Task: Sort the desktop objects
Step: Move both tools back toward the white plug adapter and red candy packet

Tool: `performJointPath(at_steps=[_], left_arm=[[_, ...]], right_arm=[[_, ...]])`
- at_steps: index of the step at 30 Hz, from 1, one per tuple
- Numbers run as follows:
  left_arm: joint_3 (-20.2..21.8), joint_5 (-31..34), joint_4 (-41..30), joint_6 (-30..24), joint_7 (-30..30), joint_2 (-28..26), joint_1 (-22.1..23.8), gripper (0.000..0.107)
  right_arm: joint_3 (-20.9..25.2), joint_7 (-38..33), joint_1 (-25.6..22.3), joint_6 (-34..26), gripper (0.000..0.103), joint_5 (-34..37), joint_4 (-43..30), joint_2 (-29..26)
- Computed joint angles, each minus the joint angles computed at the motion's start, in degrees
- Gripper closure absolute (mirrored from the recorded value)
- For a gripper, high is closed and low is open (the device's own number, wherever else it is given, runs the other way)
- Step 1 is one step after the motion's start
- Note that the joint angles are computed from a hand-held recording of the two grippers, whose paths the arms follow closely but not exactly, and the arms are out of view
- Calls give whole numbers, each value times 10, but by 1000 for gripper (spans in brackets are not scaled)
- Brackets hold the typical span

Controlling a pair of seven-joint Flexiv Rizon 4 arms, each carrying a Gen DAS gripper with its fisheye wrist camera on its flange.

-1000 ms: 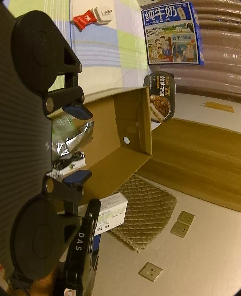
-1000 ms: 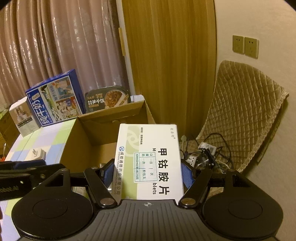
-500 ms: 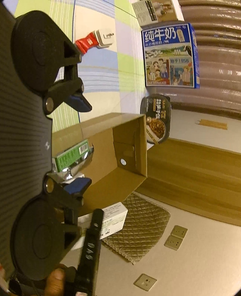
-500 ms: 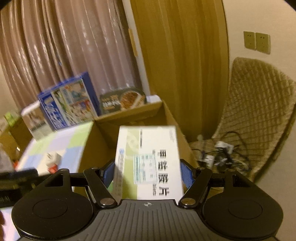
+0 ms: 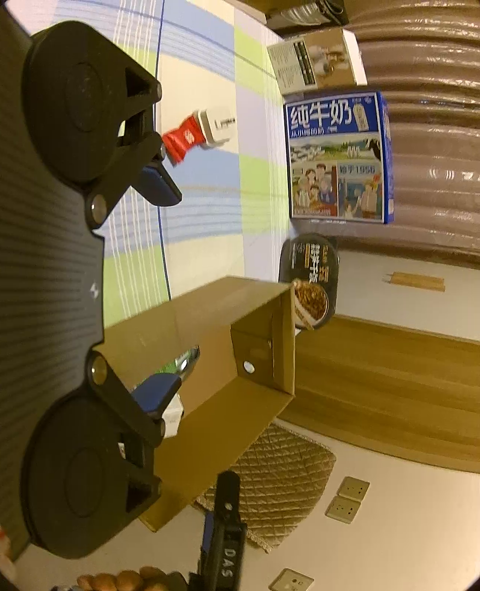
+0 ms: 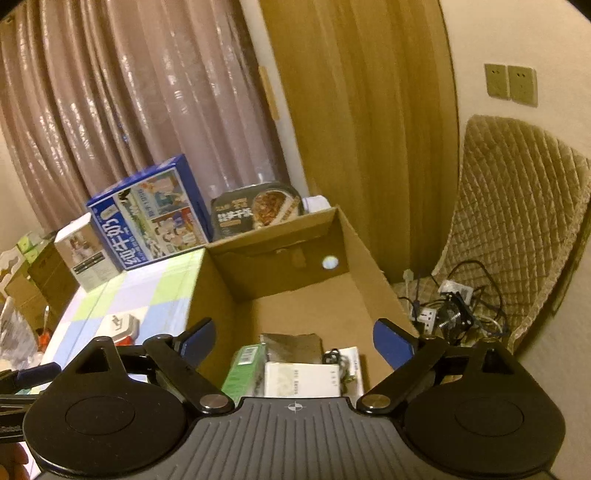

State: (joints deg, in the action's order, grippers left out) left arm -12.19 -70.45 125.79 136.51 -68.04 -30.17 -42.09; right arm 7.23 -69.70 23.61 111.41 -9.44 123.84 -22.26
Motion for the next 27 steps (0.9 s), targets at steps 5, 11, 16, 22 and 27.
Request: performJointPath(at_steps=[5,11,16,22,27], left_arm=[[0,-12,45,20,-19,24,-8,8],[-7,-59,107,56,-48,50,-17,5],[-15,-103,153,71,-59,73,-22,5],[-19,-125,201,69,-67,100,-22,5],[-16,-128,232,55,-78,114,-17,5]], right_arm=[[13,-4,13,6,8,-3,15,23],[30,-10,37,10,6,-8,28,42],[39,-22,66,10,6,-17,27,43],[37,-34,105,5,5,-14,15,31],[18,-49,150,-9,5,-1,1,14]])
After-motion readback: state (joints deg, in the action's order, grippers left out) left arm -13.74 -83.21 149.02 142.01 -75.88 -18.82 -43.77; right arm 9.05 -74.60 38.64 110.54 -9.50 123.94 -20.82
